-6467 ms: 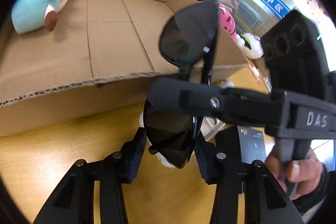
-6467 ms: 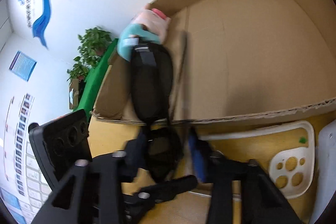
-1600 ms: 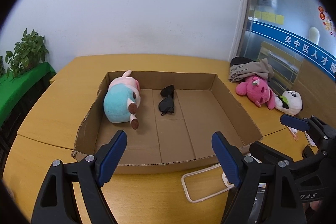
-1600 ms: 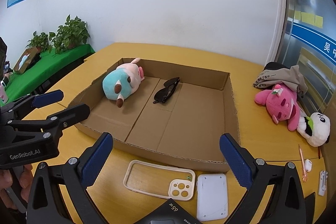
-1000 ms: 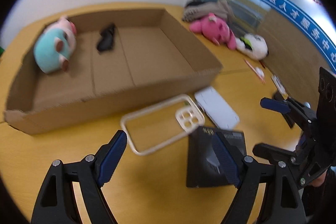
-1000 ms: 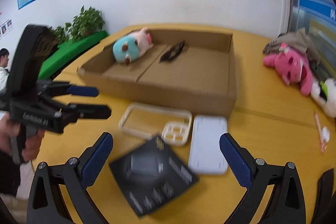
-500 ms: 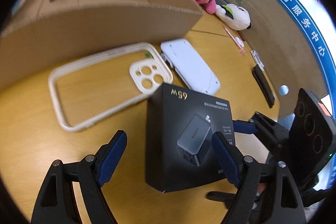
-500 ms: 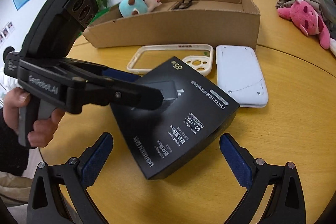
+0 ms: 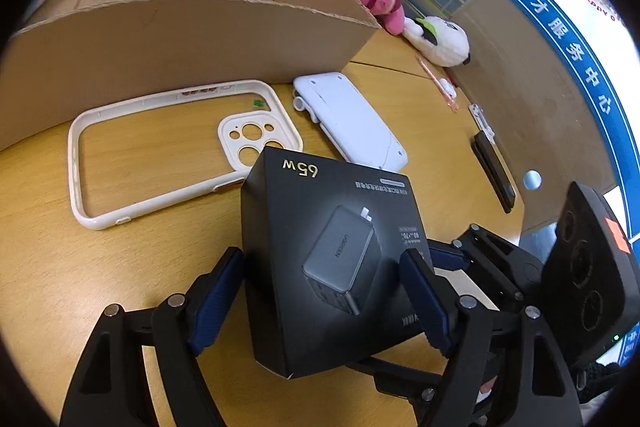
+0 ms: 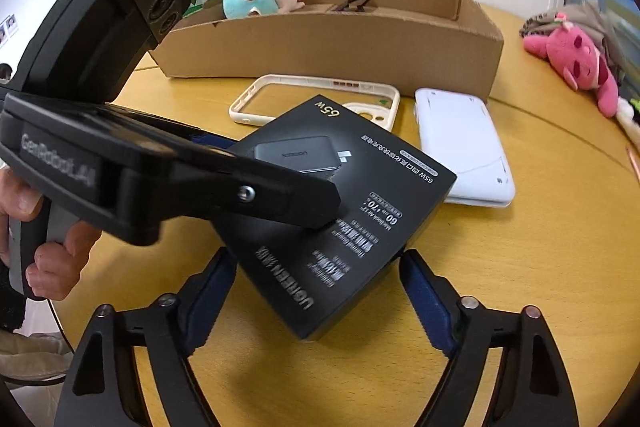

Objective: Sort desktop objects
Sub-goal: 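Close the right gripper on the black charger box while the left gripper clamps its other side, then lift the charger box with both grippers and carry it over the cardboard box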

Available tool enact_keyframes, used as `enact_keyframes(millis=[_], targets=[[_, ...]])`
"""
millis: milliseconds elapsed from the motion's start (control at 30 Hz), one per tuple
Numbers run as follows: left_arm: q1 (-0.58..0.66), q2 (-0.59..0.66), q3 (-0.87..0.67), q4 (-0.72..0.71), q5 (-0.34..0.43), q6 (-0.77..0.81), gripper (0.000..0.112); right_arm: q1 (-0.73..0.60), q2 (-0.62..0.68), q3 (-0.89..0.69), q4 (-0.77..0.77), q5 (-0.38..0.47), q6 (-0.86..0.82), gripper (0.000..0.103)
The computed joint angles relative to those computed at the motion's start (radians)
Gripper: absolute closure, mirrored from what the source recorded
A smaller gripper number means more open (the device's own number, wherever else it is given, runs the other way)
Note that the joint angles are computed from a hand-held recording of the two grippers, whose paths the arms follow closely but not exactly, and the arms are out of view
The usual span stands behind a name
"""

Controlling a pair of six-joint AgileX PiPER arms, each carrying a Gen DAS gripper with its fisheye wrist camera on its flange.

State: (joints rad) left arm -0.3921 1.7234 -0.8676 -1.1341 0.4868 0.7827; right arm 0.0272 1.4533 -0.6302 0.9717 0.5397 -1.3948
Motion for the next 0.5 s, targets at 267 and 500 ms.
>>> enact_keyframes(millis=[267,500], targets=[[0.017,-0.192,0.080,0.093,-0.066,-0.105,0.033,0.078,-0.126,-0.001,0.027,-0.007,0.010,0.021],[0.043,-0.383,0.062,0.330,-0.100,-0.324,0.033,0.192,-0.215,-0.101,-0.048,-0.040,0.122,0.022]])
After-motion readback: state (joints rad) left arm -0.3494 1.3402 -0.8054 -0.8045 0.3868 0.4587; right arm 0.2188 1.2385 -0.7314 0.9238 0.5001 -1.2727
